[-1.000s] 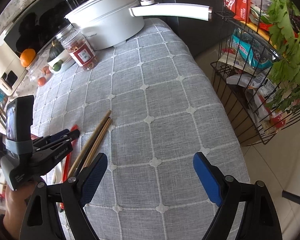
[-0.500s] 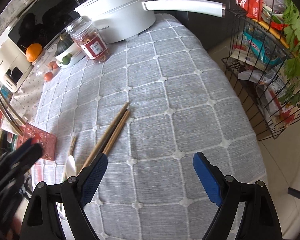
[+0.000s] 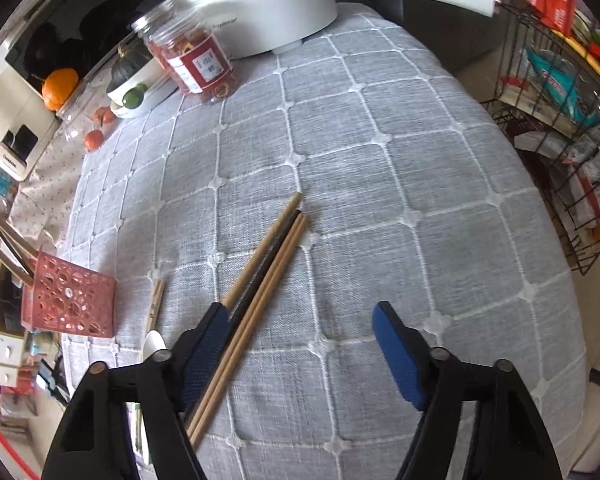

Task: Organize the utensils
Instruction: 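Grasp a wooden chopstick with the right gripper while the left gripper carries the red spoon toward the basket, then lower the red spoon into the pink basket and open the left gripper while the right gripper carries the chopstick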

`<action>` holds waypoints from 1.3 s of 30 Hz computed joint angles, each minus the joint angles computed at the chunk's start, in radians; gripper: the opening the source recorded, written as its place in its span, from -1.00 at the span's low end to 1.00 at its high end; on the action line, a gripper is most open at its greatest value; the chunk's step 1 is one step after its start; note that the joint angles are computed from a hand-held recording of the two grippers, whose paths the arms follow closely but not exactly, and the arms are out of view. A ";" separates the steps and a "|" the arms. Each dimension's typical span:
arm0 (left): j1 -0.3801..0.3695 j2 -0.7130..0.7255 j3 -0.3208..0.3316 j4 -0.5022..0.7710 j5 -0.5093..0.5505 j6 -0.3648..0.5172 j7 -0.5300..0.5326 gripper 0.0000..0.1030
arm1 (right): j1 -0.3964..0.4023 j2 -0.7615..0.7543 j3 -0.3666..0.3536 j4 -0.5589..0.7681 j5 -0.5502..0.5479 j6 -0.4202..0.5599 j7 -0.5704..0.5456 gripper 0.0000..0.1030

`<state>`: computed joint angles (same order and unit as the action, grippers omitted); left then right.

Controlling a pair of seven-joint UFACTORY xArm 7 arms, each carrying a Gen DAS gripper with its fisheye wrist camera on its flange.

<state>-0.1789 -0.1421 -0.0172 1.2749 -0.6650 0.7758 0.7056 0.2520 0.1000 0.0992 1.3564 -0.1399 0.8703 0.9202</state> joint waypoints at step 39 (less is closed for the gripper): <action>0.022 -0.010 0.047 -0.002 -0.283 -0.218 0.162 -0.45 | 0.074 -0.001 -0.011 0.072 -0.185 0.036 0.117 -0.84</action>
